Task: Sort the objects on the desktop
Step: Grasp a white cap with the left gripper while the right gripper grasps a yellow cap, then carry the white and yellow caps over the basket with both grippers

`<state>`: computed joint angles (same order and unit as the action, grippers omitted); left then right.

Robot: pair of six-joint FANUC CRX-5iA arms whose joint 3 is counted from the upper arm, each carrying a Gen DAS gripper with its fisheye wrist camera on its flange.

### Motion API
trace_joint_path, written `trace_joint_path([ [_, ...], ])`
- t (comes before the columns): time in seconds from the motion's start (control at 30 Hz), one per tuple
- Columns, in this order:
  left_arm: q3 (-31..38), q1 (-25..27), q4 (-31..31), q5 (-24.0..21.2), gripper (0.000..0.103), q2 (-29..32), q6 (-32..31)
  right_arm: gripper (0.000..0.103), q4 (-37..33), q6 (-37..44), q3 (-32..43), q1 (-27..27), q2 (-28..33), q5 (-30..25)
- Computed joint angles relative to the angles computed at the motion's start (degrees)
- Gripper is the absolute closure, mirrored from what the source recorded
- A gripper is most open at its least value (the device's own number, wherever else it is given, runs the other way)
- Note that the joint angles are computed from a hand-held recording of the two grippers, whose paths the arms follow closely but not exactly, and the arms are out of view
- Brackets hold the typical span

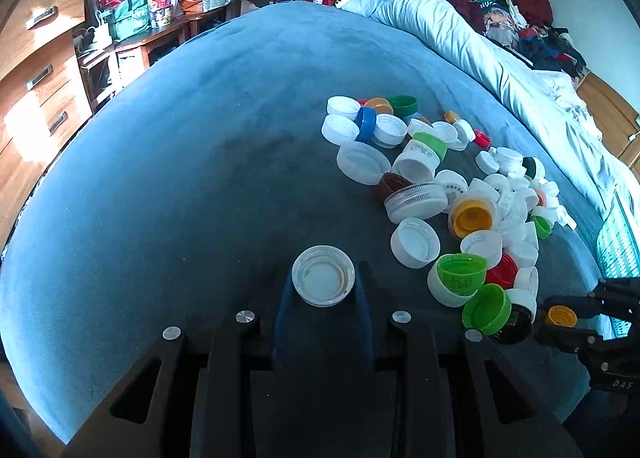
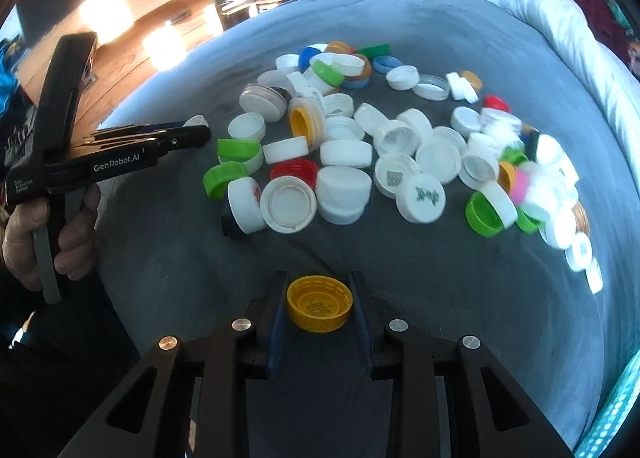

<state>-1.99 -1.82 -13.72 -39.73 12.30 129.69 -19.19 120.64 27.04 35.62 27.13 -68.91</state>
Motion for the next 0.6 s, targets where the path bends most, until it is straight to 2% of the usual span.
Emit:
trace_joint_path([
  [0.07,-1.2,-0.4,-1.8,2.3,0.078,-0.9,2.0,0.071,0.2,-1.0,-0.9,-0.1,-0.6,0.9],
  [0.2,0.7,-2.6,-6.9,-0.2,0.078,-1.2,5.7,0.071,0.4,-4.9,-2.1,-0.4,-1.3,2.7],
  [0.37,3.4,-4.7,-10.3,-2.4,0.078,-2.1,8.6,0.071,-0.3,-9.0,-2.9,-1.7,-3.4,5.2],
  [0.43,4.2,-5.1,-9.9,-2.4,0.078,-2.6,7.7,0.071,-0.8,-9.5,-3.3,-2.1,-4.6,6.5],
  [0.6,10.2,-8.0,-12.8,-6.9,0.078,-1.3,6.8,0.071,-1.8,-9.2,-4.3,-3.4,-8.0,9.4],
])
